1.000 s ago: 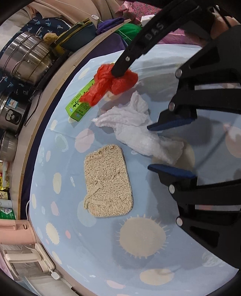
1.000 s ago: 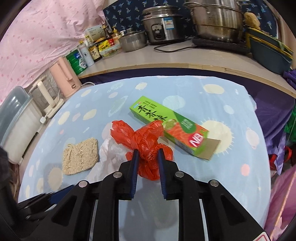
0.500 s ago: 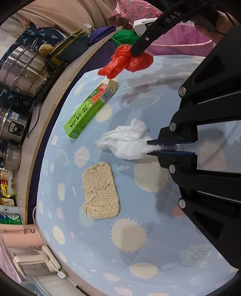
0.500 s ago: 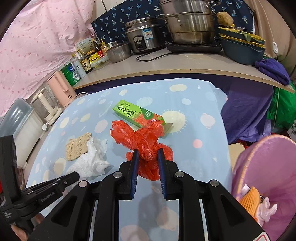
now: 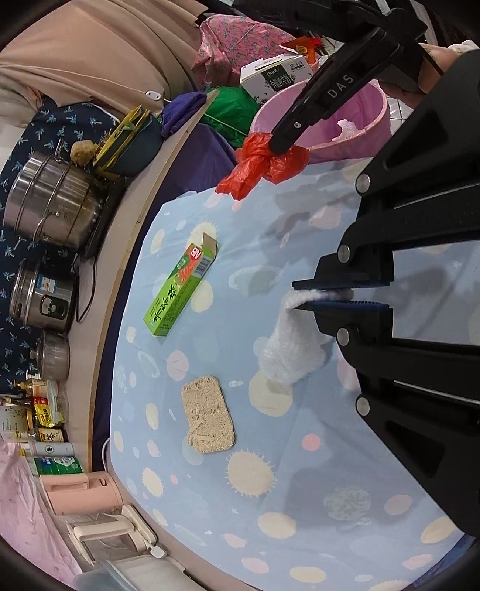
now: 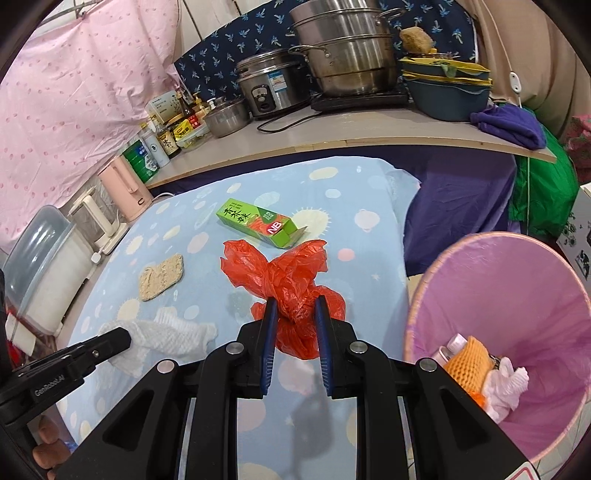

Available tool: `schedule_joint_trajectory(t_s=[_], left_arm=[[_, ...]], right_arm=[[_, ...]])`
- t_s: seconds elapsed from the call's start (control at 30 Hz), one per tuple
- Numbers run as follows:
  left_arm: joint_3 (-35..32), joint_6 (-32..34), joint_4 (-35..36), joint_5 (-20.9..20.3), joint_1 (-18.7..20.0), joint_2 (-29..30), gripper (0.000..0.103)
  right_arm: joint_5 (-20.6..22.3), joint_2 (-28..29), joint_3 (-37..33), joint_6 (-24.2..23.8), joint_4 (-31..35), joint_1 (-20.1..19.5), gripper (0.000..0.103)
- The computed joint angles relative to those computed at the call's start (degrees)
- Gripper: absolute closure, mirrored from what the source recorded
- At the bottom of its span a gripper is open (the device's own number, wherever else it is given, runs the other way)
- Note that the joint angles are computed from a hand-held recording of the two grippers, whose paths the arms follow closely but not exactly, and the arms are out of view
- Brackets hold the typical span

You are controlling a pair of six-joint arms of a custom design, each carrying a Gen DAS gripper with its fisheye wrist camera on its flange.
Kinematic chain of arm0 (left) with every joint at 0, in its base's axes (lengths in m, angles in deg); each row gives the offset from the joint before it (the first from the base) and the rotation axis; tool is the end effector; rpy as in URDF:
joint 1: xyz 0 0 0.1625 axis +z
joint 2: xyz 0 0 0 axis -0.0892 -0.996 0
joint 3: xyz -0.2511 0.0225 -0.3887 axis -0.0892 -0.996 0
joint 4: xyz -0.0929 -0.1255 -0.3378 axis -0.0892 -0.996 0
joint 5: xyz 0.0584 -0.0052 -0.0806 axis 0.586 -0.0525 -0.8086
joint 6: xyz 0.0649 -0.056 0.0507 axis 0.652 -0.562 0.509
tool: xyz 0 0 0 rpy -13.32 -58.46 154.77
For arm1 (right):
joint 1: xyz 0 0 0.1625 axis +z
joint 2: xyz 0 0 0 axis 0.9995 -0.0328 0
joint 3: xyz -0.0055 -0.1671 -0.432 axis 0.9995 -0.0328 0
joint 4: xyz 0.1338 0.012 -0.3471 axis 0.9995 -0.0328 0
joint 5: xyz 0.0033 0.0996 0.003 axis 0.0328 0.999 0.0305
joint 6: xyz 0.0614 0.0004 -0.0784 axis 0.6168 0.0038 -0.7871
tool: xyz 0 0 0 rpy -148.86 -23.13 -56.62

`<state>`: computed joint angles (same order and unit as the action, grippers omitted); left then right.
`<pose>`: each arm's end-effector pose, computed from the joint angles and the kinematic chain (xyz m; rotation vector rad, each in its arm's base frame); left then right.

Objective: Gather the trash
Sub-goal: 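Carry tissue and red bag over the bin while both tools open to drop them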

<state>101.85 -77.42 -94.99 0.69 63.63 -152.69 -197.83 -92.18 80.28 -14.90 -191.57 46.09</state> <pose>-0.0467 -0.4291 0.4266 0.6082 2.5759 -0.6386 0.4508 -0.3904 -0.0120 -0.0025 -2.3661 1.1302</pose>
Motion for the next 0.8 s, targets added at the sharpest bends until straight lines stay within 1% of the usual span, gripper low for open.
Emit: schedule_joint_trajectory(t_s=[0.3,0.5,0.57,0.8], left_arm=[[2.3,-2.0,2.7,-0.6,-6.1,-2.9,0.099],[3.5,-3.1,4.0,-1.5,-10.4,-3.6,0.099],[3.7,-3.2,4.0,-2.2,-11.9,-3.4,0.099],[5.5,-3.2,1.4,-3.8,-18.3,-1.1,0.099]], right_arm=[[-2.6,-2.9,5.9,3.9,-2.3,1.4,0.084],[-4.8,-5.1,10.5,7.8,-3.1,2.0,0.084],[-5.7,-5.9,12.3,9.5,-3.3,2.0,0.084],[-9.1,-9.5,20.1,19.0,-2.3,1.7,0.084]])
